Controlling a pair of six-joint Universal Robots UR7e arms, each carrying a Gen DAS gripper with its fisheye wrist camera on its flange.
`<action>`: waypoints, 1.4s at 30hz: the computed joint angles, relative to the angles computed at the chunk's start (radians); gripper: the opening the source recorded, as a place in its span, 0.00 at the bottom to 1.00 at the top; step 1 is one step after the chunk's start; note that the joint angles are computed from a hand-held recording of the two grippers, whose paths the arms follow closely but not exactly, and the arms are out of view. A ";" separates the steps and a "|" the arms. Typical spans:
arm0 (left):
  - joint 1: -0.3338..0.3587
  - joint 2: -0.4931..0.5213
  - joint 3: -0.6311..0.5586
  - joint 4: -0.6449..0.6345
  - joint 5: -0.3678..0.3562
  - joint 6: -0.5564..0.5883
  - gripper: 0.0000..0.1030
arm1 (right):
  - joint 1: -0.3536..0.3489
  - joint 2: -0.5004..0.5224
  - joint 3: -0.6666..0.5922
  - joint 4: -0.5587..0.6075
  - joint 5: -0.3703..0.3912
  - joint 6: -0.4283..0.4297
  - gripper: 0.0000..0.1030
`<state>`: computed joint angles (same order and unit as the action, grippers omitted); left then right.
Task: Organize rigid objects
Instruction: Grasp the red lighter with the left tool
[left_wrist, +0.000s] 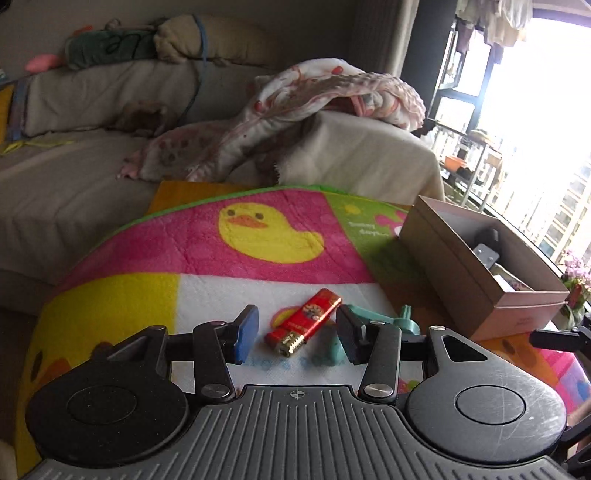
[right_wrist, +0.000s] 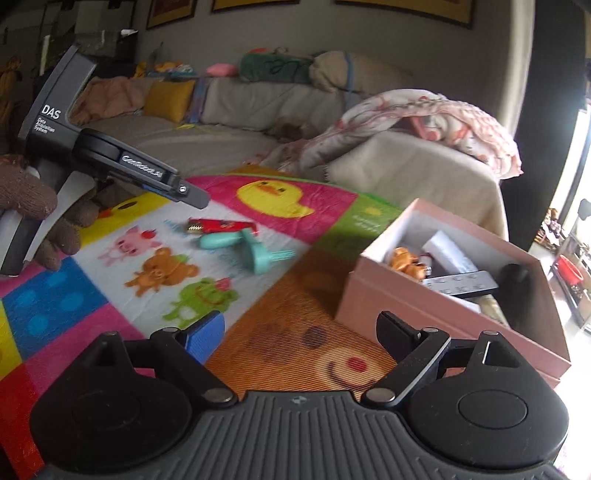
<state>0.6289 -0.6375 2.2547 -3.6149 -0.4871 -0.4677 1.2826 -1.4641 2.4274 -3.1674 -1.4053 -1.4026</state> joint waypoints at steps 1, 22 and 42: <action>0.004 0.008 -0.002 -0.028 -0.027 0.021 0.49 | 0.000 -0.002 0.005 0.002 -0.007 -0.009 0.87; 0.008 0.101 -0.100 -0.114 -0.056 0.257 0.49 | -0.016 -0.002 -0.002 0.055 -0.071 0.042 0.87; 0.017 0.007 0.033 0.077 -0.006 0.009 0.26 | 0.170 0.276 -0.078 -0.255 -0.099 0.143 0.83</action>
